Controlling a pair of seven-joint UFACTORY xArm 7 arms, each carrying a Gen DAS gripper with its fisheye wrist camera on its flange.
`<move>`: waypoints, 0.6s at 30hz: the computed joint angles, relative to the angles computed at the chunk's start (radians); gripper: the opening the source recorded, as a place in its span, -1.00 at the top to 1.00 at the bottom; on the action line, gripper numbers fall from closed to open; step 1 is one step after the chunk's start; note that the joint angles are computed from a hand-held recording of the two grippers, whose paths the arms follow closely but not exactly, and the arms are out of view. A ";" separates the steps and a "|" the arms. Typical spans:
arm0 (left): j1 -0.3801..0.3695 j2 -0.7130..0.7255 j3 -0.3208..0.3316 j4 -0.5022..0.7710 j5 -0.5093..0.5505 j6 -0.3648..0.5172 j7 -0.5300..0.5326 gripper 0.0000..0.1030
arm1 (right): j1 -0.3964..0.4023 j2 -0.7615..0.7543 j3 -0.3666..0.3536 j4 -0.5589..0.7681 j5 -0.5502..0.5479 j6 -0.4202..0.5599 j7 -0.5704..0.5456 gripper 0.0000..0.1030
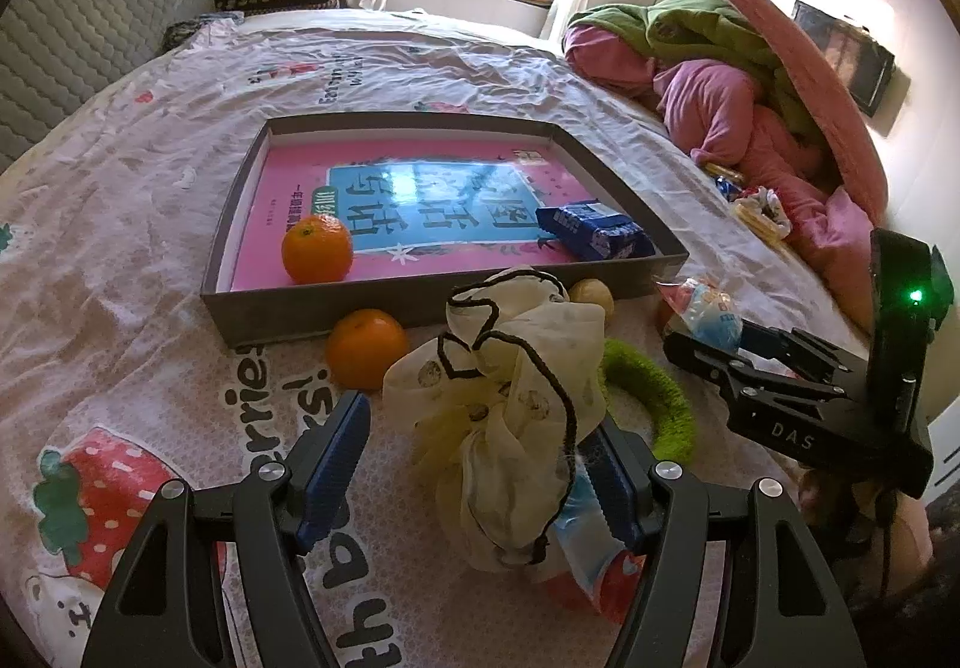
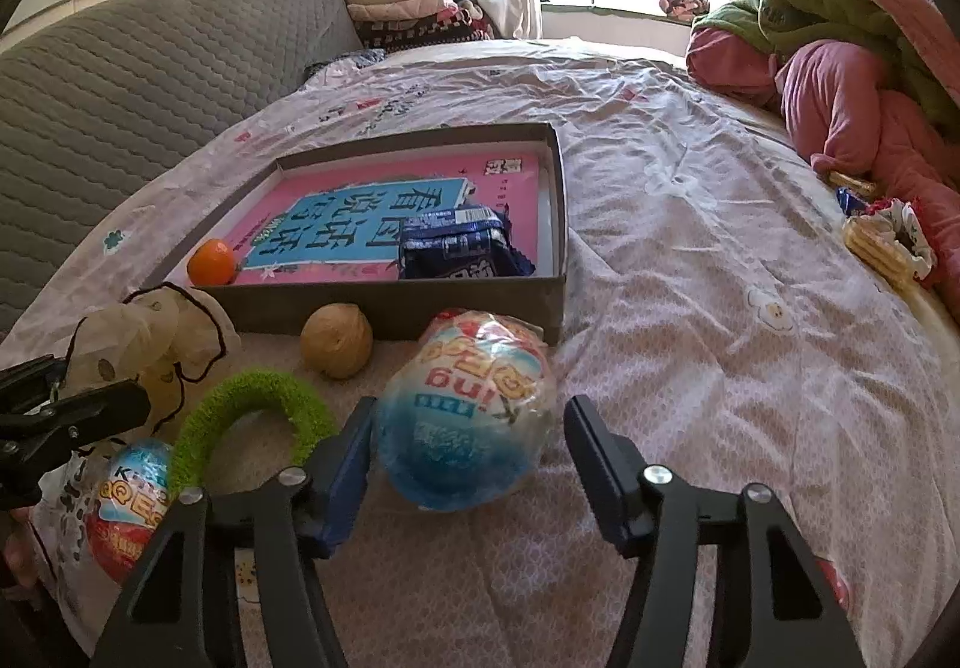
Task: Organize objects
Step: 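Grasp the clear blue-printed ball with the right tool while the left tool approaches the white mesh bag, then grasp the white mesh bag with the left tool while the right tool lifts the ball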
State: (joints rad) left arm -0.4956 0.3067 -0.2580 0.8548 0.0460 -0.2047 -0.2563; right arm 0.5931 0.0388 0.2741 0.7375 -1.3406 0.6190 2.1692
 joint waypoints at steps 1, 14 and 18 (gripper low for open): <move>0.006 0.001 -0.005 0.000 0.003 -0.001 -0.001 -0.38 | 0.002 0.000 0.001 0.001 -0.003 0.006 0.001 -0.14; 0.041 0.007 -0.040 0.002 0.027 -0.007 -0.015 -0.38 | -0.003 -0.005 -0.002 -0.008 -0.057 -0.005 0.048 -0.08; 0.053 0.009 -0.050 0.001 0.035 -0.013 -0.023 -0.25 | -0.005 -0.009 0.000 -0.009 -0.081 -0.008 0.064 -0.08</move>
